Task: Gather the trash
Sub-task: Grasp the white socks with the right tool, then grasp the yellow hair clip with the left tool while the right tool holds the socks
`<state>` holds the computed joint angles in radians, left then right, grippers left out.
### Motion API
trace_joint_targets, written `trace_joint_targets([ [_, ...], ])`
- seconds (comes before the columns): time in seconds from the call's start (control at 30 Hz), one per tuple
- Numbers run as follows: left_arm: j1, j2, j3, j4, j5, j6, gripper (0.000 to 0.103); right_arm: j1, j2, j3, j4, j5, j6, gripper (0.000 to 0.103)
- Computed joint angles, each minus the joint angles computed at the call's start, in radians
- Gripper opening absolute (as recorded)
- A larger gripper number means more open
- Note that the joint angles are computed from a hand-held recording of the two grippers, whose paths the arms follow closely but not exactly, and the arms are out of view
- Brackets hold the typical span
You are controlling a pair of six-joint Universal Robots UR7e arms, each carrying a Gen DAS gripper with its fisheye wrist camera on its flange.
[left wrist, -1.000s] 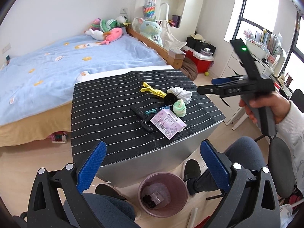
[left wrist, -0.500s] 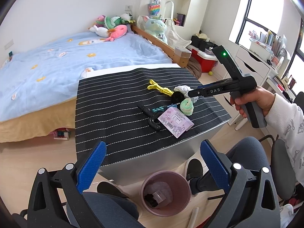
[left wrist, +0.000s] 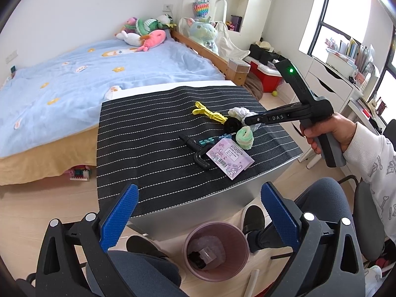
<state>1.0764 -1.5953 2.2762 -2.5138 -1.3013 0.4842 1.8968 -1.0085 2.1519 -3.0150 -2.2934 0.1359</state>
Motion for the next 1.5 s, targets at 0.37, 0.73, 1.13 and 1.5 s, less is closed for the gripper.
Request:
trace_joint_targets([
  [0.37,-0.008,0.036,-0.016,-0.022,0.001,0.004,0.095,0.058,-0.025,0.031,-0.068,-0.035,0.049,0.021],
  [0.73,-0.049,0.157,-0.107,-0.021,-0.001,-0.092,0.095,0.130,-0.039,0.067,-0.114,-0.071,0.100,0.022],
  [1.13,-0.094,0.368,-0.281,0.140,0.047,-0.401,0.095,0.145,-0.088,0.132,-0.142,-0.108,0.140,0.022],
  [1.5,-0.082,0.551,-0.400,0.242,0.066,-0.629,0.095,0.148,-0.134,0.187,-0.164,-0.130,0.157,0.022],
])
